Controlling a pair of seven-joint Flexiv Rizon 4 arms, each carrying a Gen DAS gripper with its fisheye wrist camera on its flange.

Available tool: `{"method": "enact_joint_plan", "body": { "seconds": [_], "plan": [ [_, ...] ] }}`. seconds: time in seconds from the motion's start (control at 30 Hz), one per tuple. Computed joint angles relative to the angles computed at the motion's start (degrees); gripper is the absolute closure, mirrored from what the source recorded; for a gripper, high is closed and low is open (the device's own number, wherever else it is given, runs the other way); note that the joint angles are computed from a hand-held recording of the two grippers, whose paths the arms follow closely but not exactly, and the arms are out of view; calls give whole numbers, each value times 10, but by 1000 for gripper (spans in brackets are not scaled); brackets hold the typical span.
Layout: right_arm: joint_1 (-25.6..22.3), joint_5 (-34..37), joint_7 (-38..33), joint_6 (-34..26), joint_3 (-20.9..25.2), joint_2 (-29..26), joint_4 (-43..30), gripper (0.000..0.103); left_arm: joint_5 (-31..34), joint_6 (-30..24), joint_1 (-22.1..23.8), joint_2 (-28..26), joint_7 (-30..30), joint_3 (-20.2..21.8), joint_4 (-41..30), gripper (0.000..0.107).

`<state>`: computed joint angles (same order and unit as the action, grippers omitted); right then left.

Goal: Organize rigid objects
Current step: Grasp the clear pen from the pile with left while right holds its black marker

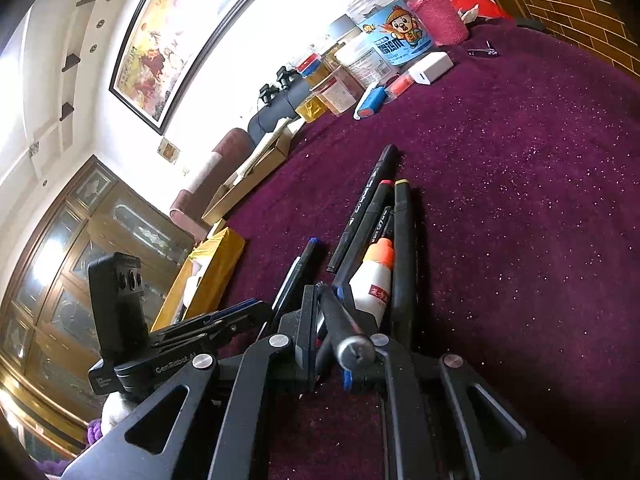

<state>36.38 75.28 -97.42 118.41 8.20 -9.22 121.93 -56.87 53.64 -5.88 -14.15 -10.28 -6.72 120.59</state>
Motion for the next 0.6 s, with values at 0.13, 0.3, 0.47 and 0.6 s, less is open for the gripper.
{"method": "enact_joint_plan", "body": {
  "seconds": [0.13, 0.3, 0.47, 0.6],
  "plan": [
    [-2, -3, 7, -2, 2, 0, 2, 93, 2, 87, -23, -3, 31, -2, 13, 83],
    [-7, -47, 65, 10, 14, -5, 21, 93, -2, 105, -18, -3, 57, -16, 26, 81],
    [13, -43, 62, 2, -11, -2, 23, 93, -53, 186, -41, -4, 112, -42, 44, 80],
    [22, 6, 24, -5, -30, 5, 8, 92, -49, 144, -38, -1, 109, -37, 38, 100]
  ]
}}
